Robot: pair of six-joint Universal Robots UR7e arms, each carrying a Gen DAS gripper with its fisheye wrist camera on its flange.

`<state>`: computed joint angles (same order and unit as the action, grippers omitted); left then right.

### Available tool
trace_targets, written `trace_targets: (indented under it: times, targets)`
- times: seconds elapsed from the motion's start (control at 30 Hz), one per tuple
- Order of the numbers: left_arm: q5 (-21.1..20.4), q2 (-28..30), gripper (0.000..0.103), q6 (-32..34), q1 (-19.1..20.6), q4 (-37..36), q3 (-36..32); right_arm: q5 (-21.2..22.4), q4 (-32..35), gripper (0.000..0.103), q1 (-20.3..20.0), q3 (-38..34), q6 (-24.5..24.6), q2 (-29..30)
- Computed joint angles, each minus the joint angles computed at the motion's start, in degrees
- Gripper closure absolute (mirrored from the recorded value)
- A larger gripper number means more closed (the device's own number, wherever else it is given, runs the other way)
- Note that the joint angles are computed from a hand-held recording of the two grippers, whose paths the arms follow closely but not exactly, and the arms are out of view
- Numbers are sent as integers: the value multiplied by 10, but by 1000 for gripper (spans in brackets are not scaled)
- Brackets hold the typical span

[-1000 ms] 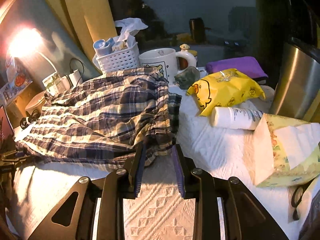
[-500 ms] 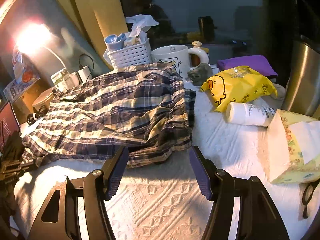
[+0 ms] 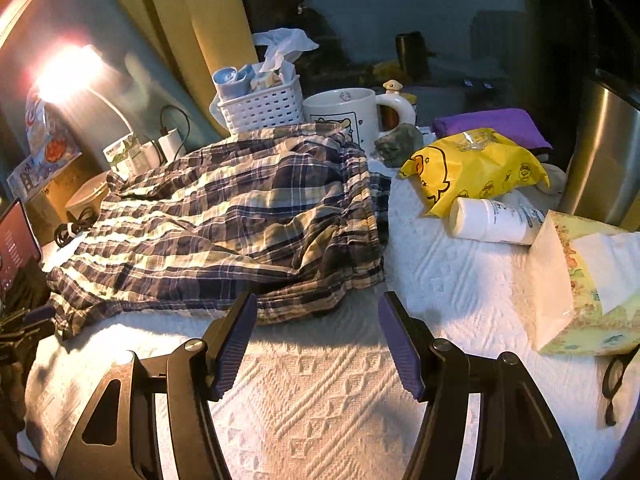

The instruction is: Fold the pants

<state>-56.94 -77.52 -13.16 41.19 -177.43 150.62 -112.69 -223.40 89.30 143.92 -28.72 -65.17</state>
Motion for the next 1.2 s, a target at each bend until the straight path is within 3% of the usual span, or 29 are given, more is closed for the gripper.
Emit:
trace_targets:
  times: [0.1, 0.23, 0.27, 0.3, 0.33, 0.4, 0.63, 0.77, 0.87, 0.93, 0.97, 1.0, 1.1, 1.2]
  targets:
    - [-7, 41, 28, -18, 23, 20, -28, 2, -2, 38, -4, 3, 0, -4]
    - [-25, 67, 32, -3, 32, -36, -32, 6, -6, 38, -10, 7, 1, -10]
    - [-31, 70, 54, 0, 37, -44, -34, 7, -6, 38, -11, 7, 1, -9]
    - [-34, 70, 84, 0, 38, -44, -36, 8, -6, 38, -12, 7, 1, -9]
    - [-32, 70, 91, 0, 38, -40, -37, 9, -6, 38, -13, 7, 2, -9]
    - [-30, 66, 97, 4, 32, -44, -30, 12, -5, 38, -12, 8, 0, -6]
    - [-6, 31, 97, -57, -4, -27, 20, 16, -8, 38, -8, 10, -2, 7]
    - [-4, -28, 95, -90, -21, 27, 33, 9, -6, 38, -9, 11, -1, 10]
    - [35, -87, 92, -110, -35, 107, 32, 0, -5, 38, -10, 11, 0, 8]
    - [69, -117, 62, -111, -33, 136, 28, 0, -8, 38, -12, 12, 2, 6]
    - [90, -128, 33, -107, -27, 137, 26, 0, -11, 38, -12, 13, 4, 6]
    - [109, -134, 22, -100, -17, 128, 24, 0, -11, 37, -13, 13, 5, 6]
    - [144, -138, 22, -86, 5, 121, 11, -1, -11, 37, -13, 12, 7, 9]
    - [160, -99, 22, -45, 37, 78, -13, -3, -7, 37, -9, 9, 7, 13]
